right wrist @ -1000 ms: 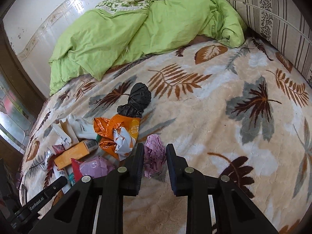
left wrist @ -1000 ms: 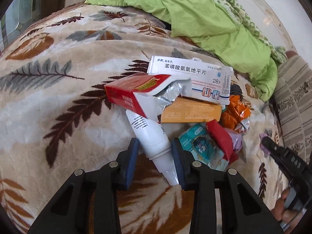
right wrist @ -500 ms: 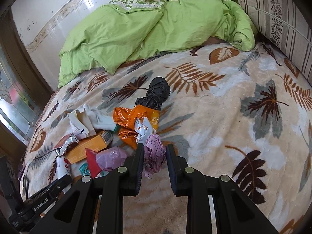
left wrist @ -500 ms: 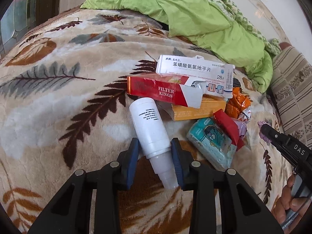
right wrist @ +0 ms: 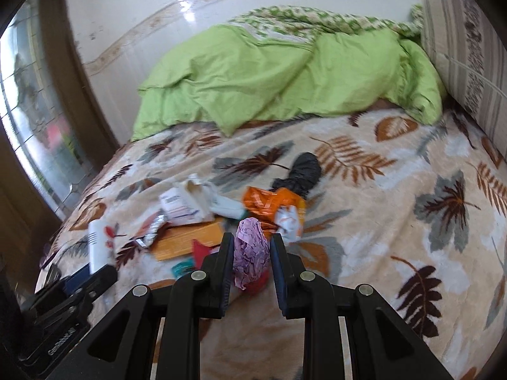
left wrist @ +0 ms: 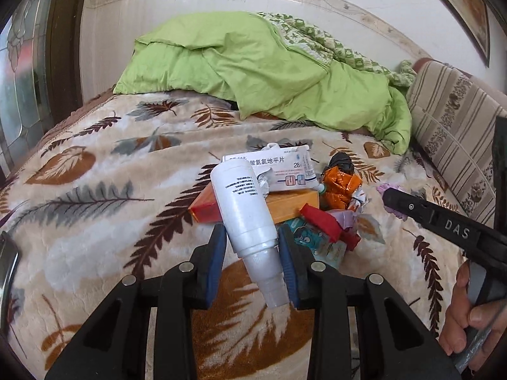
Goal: Collect trash
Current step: 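Lift the white bottle and pink wrapper from the pile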
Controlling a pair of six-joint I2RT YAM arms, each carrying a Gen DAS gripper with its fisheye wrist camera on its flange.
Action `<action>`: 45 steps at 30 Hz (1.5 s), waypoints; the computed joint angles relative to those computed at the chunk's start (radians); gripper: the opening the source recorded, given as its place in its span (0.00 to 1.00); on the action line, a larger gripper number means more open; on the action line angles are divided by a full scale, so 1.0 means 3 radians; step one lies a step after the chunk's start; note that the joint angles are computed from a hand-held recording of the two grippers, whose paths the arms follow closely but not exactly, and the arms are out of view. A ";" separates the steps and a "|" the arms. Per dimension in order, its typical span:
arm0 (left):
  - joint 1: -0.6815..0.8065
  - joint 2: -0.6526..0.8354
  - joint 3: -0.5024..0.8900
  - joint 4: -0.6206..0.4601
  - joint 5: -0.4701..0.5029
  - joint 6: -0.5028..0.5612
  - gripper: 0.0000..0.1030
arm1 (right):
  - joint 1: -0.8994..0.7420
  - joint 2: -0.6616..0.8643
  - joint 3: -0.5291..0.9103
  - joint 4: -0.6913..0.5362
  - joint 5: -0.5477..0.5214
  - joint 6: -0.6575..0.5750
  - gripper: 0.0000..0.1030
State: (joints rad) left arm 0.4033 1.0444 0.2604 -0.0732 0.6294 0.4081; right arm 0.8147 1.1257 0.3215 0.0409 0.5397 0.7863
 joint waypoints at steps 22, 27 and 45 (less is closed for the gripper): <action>-0.0447 -0.0351 -0.0234 0.0315 -0.0515 -0.0163 0.31 | 0.0104 0.0132 0.0015 0.0085 0.0084 -0.0075 0.24; -0.0445 -0.0342 -0.0235 0.0318 -0.0516 -0.0148 0.31 | 0.0088 0.0143 0.0009 0.0087 0.0073 -0.0079 0.24; -0.0439 -0.0257 -0.0221 0.0335 -0.0512 -0.0136 0.31 | 0.0075 0.0134 -0.0003 0.0074 0.0073 -0.0073 0.24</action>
